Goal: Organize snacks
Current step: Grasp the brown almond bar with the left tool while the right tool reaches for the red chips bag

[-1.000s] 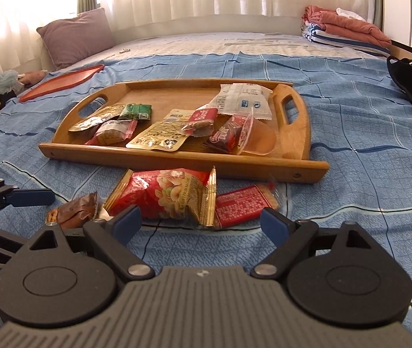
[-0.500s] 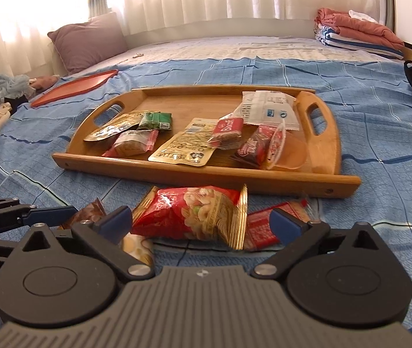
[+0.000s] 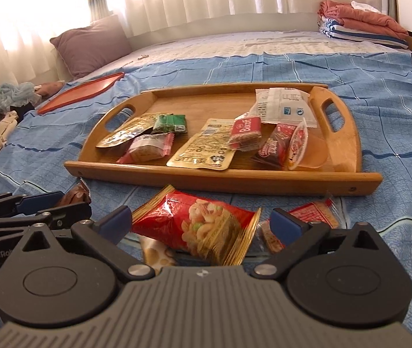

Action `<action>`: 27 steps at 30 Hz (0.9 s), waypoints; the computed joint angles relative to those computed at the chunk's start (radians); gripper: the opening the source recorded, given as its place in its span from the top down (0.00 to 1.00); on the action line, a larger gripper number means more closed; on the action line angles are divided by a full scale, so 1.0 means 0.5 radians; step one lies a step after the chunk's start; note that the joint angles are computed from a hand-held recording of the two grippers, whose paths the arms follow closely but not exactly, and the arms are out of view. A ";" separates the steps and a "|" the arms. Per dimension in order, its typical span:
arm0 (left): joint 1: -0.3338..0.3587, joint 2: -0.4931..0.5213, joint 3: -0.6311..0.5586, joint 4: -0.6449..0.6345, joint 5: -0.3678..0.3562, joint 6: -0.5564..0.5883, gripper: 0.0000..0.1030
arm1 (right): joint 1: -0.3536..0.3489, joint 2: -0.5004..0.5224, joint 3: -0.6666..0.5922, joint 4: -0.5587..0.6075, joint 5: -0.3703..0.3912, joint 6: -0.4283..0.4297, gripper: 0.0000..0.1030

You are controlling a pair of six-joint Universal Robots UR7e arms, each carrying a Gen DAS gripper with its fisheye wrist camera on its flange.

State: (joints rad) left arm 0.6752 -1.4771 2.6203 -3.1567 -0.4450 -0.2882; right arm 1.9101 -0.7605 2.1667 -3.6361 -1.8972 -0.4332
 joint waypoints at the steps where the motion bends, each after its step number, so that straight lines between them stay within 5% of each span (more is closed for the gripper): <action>1: 0.004 -0.007 -0.001 0.010 0.003 -0.002 0.56 | 0.005 0.002 -0.002 0.002 -0.004 0.000 0.00; 27: 0.019 -0.010 0.006 -0.020 0.019 0.028 0.56 | 0.020 0.141 -0.117 0.003 -0.063 -0.090 0.00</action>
State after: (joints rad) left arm 0.6846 -1.4821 2.6233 -3.1670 -0.4357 -0.2740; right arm 1.9202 -0.6897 2.1085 -3.6344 -1.9288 -0.4784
